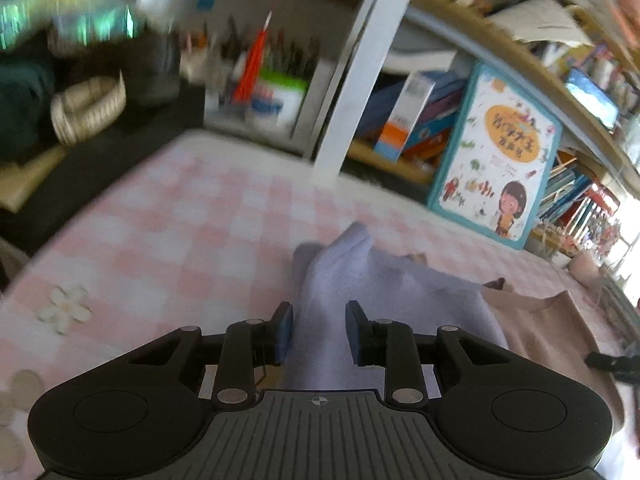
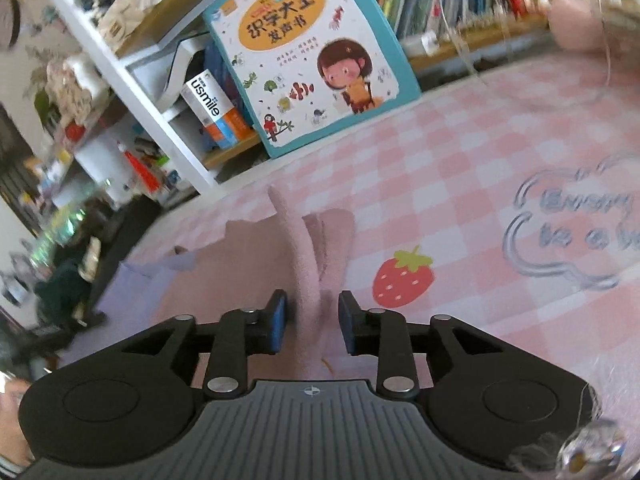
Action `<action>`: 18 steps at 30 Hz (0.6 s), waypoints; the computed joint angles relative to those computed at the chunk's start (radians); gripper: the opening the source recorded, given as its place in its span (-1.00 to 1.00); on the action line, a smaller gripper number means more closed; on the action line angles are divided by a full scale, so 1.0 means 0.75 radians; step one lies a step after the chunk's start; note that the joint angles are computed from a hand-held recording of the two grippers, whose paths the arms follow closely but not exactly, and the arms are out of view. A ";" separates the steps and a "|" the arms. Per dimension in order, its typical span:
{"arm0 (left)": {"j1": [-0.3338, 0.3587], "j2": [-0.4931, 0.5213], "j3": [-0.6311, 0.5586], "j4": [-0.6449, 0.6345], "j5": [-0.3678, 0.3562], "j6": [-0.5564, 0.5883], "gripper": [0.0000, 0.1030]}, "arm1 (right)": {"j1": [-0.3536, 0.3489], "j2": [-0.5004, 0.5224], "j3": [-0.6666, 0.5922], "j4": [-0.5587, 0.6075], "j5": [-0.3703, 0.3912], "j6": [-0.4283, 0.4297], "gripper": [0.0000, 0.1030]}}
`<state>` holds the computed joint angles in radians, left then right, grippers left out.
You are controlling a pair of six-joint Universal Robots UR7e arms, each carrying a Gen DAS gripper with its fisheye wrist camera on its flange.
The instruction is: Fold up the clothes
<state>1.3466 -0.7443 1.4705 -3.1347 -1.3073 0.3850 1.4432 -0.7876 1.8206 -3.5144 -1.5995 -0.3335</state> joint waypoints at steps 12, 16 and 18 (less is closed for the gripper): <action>-0.031 -0.223 0.424 -0.271 -0.071 -0.050 -0.01 | 0.031 -0.036 0.222 -0.332 -0.023 -0.558 -0.09; -0.024 -0.260 0.495 -0.285 -0.066 -0.153 0.01 | 0.014 -0.061 0.259 -0.298 0.038 -0.659 -0.07; -0.011 -0.269 0.511 -0.274 -0.083 -0.239 0.01 | 0.011 -0.064 0.265 -0.282 0.042 -0.704 -0.06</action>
